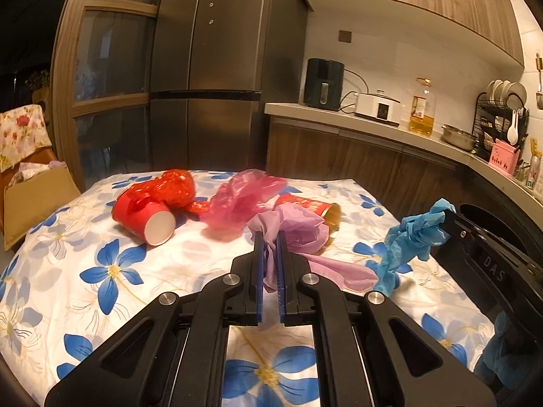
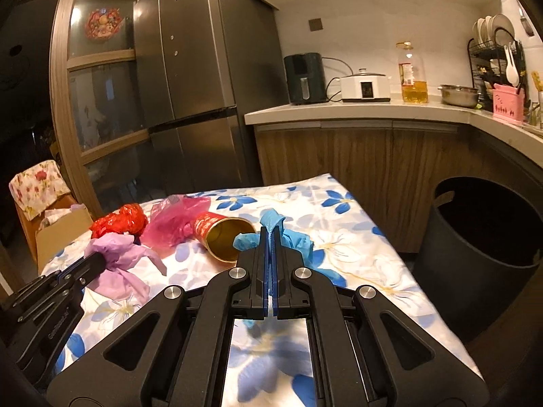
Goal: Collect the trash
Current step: 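Carry the lilac and blue gloves over the black bin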
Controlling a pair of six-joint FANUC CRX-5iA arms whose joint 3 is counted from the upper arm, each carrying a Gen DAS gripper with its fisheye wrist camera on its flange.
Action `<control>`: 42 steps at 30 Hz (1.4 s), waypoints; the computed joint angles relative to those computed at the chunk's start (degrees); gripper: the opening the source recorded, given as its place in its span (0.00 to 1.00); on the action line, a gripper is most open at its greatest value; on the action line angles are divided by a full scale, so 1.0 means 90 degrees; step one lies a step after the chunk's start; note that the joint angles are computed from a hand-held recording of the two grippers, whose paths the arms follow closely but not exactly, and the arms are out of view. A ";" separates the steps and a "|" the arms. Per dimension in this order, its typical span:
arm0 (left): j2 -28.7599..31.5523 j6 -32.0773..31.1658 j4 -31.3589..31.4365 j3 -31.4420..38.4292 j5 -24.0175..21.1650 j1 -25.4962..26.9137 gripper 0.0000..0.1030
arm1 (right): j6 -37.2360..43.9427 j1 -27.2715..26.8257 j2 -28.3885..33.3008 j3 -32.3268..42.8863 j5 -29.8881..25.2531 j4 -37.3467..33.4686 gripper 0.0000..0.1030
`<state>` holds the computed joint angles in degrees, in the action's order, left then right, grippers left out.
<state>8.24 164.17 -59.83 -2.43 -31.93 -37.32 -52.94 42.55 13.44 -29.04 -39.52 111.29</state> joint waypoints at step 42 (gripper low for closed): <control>0.1522 -0.2808 0.1834 0.2032 0.1231 -0.0611 0.06 | 0.0309 -0.0232 -0.1932 -0.1807 -0.1986 -0.1424 0.01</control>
